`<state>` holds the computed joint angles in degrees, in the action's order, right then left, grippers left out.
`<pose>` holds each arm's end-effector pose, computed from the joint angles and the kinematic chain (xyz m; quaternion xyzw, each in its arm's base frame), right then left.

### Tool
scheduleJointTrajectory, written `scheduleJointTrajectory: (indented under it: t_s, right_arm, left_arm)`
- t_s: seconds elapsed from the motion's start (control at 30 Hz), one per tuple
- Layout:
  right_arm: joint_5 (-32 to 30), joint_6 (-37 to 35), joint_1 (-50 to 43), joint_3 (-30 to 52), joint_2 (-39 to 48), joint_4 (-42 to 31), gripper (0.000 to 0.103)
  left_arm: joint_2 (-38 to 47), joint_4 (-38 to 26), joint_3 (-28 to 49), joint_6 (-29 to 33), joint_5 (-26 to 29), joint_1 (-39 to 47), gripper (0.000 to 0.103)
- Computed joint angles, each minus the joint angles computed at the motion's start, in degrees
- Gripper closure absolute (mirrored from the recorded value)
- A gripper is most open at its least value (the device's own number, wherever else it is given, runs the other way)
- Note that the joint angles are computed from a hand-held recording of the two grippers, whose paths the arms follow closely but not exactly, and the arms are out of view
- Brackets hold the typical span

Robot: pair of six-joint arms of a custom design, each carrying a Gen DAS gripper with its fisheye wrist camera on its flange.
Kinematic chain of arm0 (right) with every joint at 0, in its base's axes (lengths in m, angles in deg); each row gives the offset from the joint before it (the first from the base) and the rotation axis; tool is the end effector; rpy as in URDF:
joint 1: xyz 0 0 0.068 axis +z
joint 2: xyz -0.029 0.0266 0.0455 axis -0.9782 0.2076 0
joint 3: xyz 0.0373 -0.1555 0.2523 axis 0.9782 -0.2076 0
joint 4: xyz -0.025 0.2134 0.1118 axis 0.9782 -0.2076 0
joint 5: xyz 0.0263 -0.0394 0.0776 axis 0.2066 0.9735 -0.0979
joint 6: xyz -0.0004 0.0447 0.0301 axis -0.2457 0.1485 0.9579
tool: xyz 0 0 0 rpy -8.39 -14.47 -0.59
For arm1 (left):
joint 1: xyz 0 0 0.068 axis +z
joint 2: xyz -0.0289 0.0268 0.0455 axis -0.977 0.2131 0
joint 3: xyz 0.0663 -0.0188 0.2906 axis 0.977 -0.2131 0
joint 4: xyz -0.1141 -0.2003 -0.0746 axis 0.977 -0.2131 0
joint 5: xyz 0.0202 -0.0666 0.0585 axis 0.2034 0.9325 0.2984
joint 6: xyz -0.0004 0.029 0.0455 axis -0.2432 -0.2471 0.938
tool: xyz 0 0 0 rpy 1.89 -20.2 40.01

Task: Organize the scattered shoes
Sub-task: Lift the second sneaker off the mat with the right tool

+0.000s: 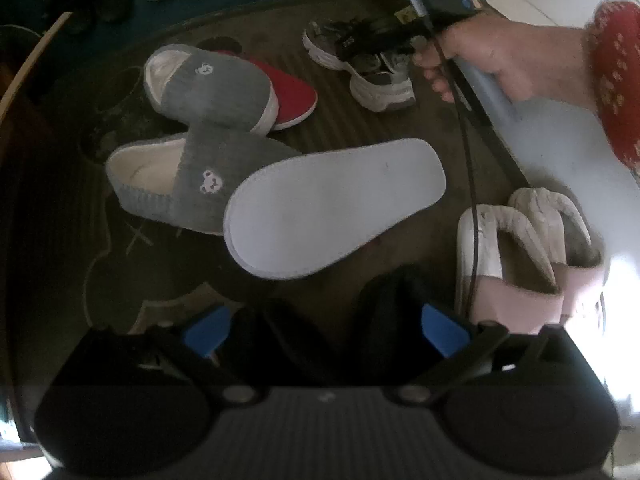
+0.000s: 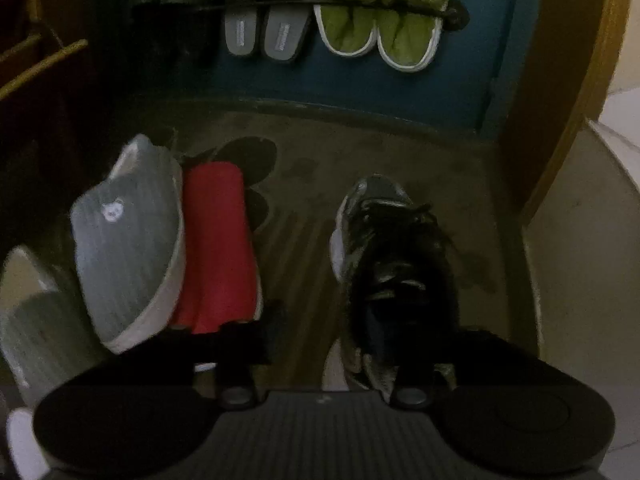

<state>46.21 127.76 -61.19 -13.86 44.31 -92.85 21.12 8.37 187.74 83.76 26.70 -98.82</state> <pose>0.3276 0.0802 0.1848 0.2997 0.8976 -0.1144 0.3022 0.3465 -0.1444 0.3021 0.5712 0.8020 -0.1101 0.1359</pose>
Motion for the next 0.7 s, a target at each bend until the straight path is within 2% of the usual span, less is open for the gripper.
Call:
scheduleJointTrajectory:
  t_s: [0.1,0.17,0.27,0.37,0.47,0.57,0.63,0.7]
  right_arm:
    - [-2.8,-2.2,-1.1,-3.6,-4.1,0.9,0.1]
    - [-4.4,-7.9,-0.5,-7.3,-9.1,1.4,0.101]
    - [-8.5,-12.1,-0.3,-9.8,-15.2,-0.8,0.102]
    - [-9.3,-11.4,0.2,-9.7,-17.8,-4.9,0.103]
    - [-8.7,-6.6,0.8,-11.3,-19.8,-2.1,0.102]
    - [-8.1,-1.4,0.7,-11.7,-19.9,1.5,0.094]
    - [-7.2,-1.2,0.9,-10.5,-18.5,1.7,0.089]
    - [-7.6,-2.1,0.4,-8.6,-15.9,1.7,0.078]
  left_arm:
    - [-0.5,-0.5,0.0,0.3,0.5,0.4,0.0]
    - [-1.1,-0.5,-0.2,0.4,0.6,0.6,0.0]
    - [-1.6,-0.7,-0.9,0.4,0.8,0.7,0.0]
    - [-2.8,-1.0,-2.0,0.8,1.1,0.6,0.0]
    - [-3.6,-1.0,-2.5,1.2,1.4,0.4,0.0]
    - [-4.0,-1.1,-2.4,1.0,1.7,0.3,0.0]
    - [-3.9,-1.2,-2.3,1.1,1.7,0.4,0.0]
    - [-3.8,-1.0,-2.3,1.3,1.5,0.5,0.0]
